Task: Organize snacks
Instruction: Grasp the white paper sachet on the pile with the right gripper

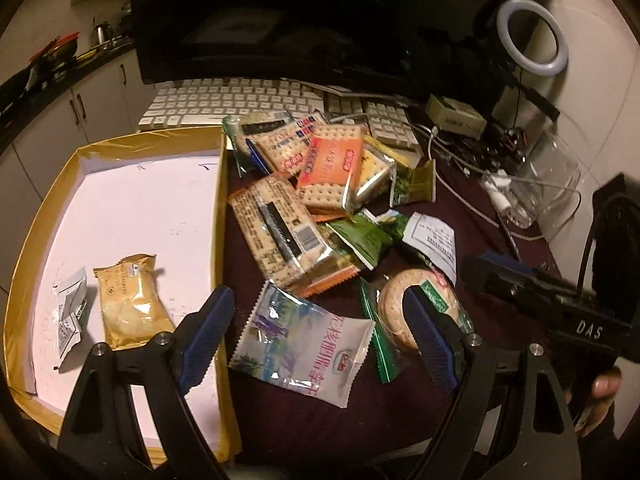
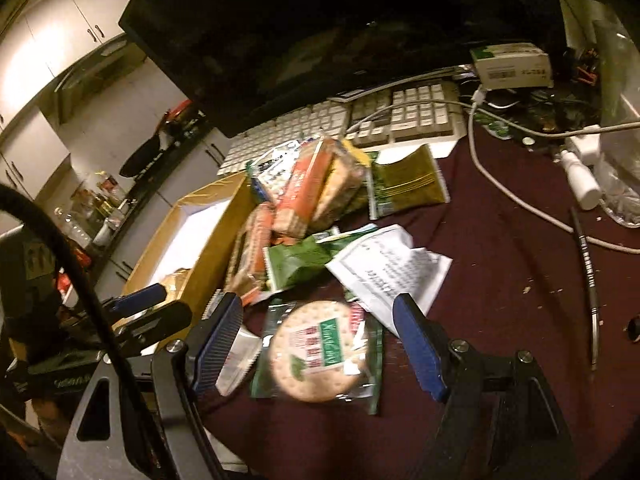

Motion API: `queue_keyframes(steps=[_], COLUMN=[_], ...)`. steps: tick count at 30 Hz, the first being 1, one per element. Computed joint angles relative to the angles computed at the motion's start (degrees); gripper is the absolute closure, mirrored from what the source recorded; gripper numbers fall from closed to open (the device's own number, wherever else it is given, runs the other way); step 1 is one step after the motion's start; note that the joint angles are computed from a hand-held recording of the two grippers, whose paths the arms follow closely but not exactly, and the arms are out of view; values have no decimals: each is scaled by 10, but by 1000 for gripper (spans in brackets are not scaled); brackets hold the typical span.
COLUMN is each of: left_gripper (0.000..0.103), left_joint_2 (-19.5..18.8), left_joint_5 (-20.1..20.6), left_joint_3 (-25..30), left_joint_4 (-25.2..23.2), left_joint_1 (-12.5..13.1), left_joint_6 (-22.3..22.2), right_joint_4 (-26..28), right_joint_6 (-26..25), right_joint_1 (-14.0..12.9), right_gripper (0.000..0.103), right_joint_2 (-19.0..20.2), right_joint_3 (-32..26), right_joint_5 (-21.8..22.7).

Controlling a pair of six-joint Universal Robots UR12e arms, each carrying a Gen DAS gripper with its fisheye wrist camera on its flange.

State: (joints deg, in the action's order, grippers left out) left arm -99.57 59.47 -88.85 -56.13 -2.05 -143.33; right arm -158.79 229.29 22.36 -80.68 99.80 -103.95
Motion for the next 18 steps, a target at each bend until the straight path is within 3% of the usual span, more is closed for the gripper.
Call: queue_keyframes(steps=[3, 7, 12, 18], left_gripper=[17, 17, 17, 17], left_joint_2=[2, 4, 7, 2], left_joint_5=[7, 21, 34, 26], left_joint_3=[-5, -10, -16, -7], left_joint_4=[5, 7, 11, -27], left_joint_1=[-4, -10, -15, -19], left_joint_6=[8, 14, 17, 26], right_joint_4=[49, 75, 62, 45], right_joint_6=[-8, 4, 14, -1], right_joint_1=[11, 18, 16, 5], right_gripper=[25, 25, 25, 25], right_joint_2=[1, 1, -3, -16], right_joint_3=[-13, -19, -7, 12], right_joint_5=[-47, -81, -100, -82])
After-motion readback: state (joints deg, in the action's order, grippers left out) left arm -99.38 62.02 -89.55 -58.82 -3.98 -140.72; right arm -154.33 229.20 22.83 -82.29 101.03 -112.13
